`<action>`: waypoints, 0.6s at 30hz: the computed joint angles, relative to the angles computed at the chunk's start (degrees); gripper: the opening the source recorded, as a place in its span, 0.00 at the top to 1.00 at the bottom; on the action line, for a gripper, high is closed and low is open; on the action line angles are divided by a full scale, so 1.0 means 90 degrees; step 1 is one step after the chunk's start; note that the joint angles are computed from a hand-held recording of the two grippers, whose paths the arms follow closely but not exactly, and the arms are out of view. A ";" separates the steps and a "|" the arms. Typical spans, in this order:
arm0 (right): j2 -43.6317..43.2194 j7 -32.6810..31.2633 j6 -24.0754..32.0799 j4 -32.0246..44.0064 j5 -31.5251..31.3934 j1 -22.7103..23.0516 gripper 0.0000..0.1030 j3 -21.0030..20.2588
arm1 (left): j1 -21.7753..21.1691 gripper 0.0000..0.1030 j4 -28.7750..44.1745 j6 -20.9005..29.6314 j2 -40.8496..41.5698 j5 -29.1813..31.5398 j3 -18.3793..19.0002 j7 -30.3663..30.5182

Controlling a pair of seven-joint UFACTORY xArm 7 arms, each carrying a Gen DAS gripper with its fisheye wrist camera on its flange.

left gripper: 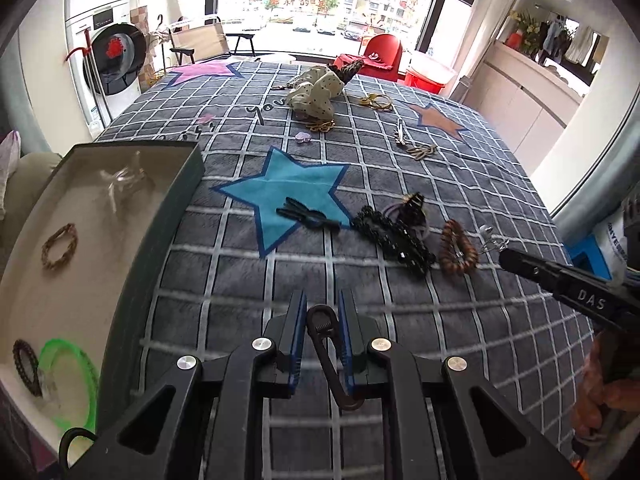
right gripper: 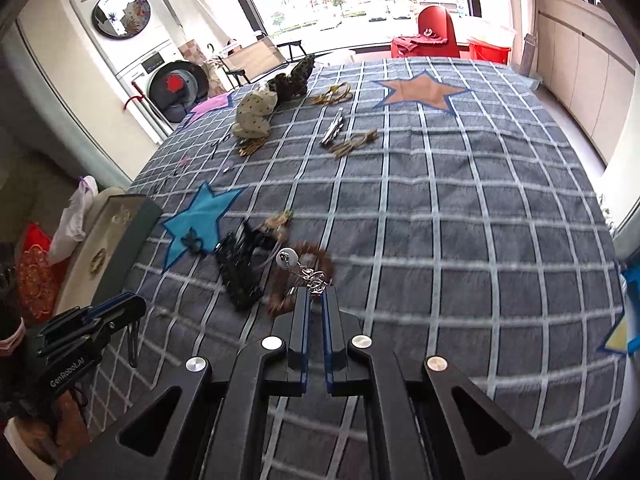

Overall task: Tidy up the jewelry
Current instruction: 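Carry the brown snap clip and silver charm over the beige tray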

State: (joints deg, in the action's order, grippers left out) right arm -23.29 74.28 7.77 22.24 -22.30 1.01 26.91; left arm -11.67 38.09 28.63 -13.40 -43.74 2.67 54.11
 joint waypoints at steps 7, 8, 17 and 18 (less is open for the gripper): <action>-0.0080 0.0365 0.0078 -0.0045 0.0155 0.0317 0.94 0.0254 | 0.0115 0.83 -0.0527 0.0335 -0.0703 0.0044 0.0314 0.0253; -0.0070 0.0443 0.0089 -0.0027 0.0153 0.0344 0.94 0.0316 | 0.0136 0.83 -0.0606 0.0374 -0.0808 0.0066 0.0369 0.0291; 0.0079 0.1019 0.0356 0.0274 -0.0113 0.0548 0.94 0.0621 | 0.0336 0.83 -0.0971 0.0775 -0.1418 0.0226 0.0831 0.0555; 0.0112 0.1086 0.0391 0.0323 -0.0169 0.0570 0.94 0.0640 | 0.0357 0.83 -0.0993 0.0796 -0.1465 0.0237 0.0854 0.0569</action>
State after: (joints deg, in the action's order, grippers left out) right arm -22.28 84.05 11.30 25.15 -23.83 6.14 32.68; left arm -8.45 29.15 35.80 -26.58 -41.61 10.35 59.23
